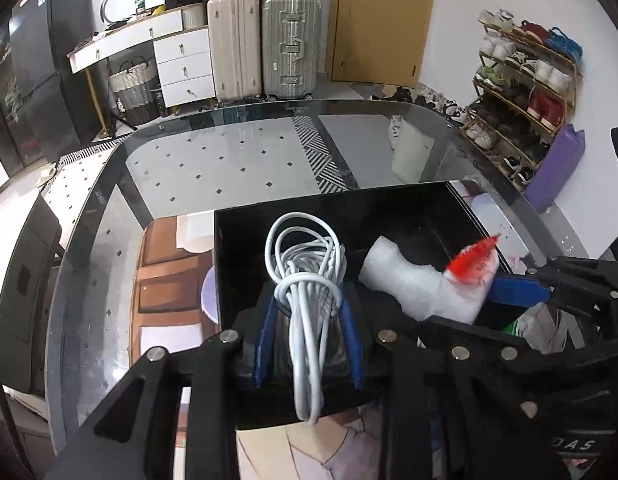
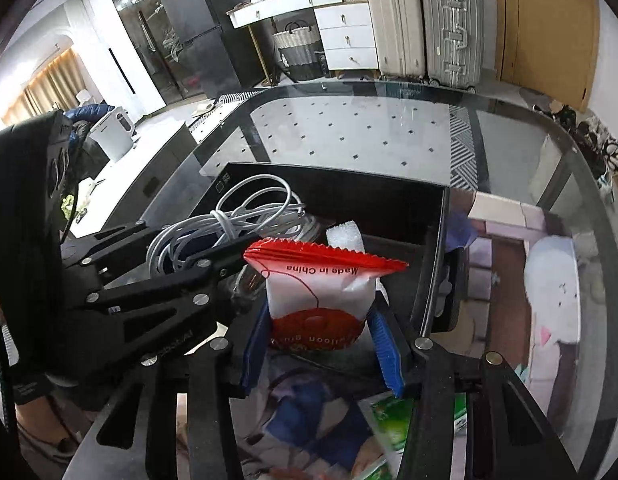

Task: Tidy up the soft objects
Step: 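Open both grippers to drop cable coil and glue bag into the box, then grasp the white plush toy with the right gripper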

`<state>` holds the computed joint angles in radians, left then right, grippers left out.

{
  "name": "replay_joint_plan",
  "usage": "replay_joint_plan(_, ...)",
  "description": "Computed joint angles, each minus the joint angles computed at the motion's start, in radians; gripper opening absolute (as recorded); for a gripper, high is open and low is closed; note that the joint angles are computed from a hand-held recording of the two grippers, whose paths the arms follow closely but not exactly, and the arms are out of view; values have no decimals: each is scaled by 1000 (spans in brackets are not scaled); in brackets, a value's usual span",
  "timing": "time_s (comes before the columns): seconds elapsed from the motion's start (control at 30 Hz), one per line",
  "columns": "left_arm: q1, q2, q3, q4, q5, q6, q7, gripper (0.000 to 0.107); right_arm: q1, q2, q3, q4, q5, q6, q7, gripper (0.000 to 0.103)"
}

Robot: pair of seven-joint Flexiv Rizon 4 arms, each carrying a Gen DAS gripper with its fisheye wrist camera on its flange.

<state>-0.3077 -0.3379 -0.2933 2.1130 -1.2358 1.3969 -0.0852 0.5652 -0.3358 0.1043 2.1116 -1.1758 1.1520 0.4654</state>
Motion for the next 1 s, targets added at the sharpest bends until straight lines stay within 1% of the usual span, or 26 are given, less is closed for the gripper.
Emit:
replay_joint_plan(0.13,2,8,3,9,4,-3,13,30,3,-2,1,-7,5,-3,-8,49)
replay_joint_plan(0.17,4,9,-4,9,-19,0,39,30,5,2,2,-3,6,-12,-7,50)
replay_joint_plan(0.23,-1,10,0,7,-28,-5,50,30,5,4,-3,-2,-12,-3,18,51)
replay_joint_plan(0.3,-3,11,21,5,20,-26,-1,31,4,3,2,-8,-6,-7,12,52)
replay_joint_plan(0.33,-7,13,27,6,35,-15,-32,33,8,9,4,-4,-10,-18,12,52)
replay_joint_plan(0.4,-4,23,23,13,39,-8,-61,38,17,27,15,-1,2,-75,-11,54)
replay_joint_plan(0.43,-1,29,15,17,23,-5,-51,41,10,37,25,4,-9,-87,-2,56)
replay_joint_plan(0.47,-4,35,0,22,-26,26,-15,53,13,62,3,28,-69,-47,73,64)
replay_joint_plan(0.5,-1,44,-7,23,-67,15,22,58,2,60,13,27,-80,-48,82,69)
replay_joint_plan(0.53,-7,49,-1,25,-91,9,44,61,-6,68,13,34,-106,-36,115,77)
replay_joint_plan(0.57,-12,59,8,27,-105,-7,62,64,-9,93,16,49,-139,-49,166,80)
replay_joint_plan(0.6,-21,66,17,29,-124,-12,78,69,-17,91,25,48,-141,-51,166,81)
replay_joint_plan(0.63,-33,77,23,33,-157,-12,107,72,-23,98,31,50,-152,-53,172,81)
replay_joint_plan(0.67,-47,88,29,36,-201,-2,145,77,-26,106,40,50,-155,-59,172,81)
replay_joint_plan(0.7,-70,104,31,40,-279,17,217,80,-25,118,50,55,-157,-74,174,81)
replay_joint_plan(0.77,-100,130,51,50,-351,6,299,80,-22,140,71,65,-151,-103,170,81)
replay_joint_plan(0.8,-113,147,64,62,-368,-3,325,81,-19,150,83,71,-139,-115,167,81)
replay_joint_plan(0.83,-126,160,77,73,-366,-12,331,82,-17,160,94,79,-126,-126,164,81)
replay_joint_plan(0.87,-137,180,93,97,-349,-31,333,85,-10,171,107,89,-112,-143,161,81)
replay_joint_plan(0.9,-147,190,105,110,-338,-39,332,87,-6,178,116,97,-102,-151,159,81)
replay_joint_plan(0.97,-162,218,121,146,-314,-59,327,87,9,189,136,112,-77,-166,155,81)
replay_joint_plan(1.0,-166,238,130,178,-280,-76,307,87,16,189,143,116,-68,-168,150,81)
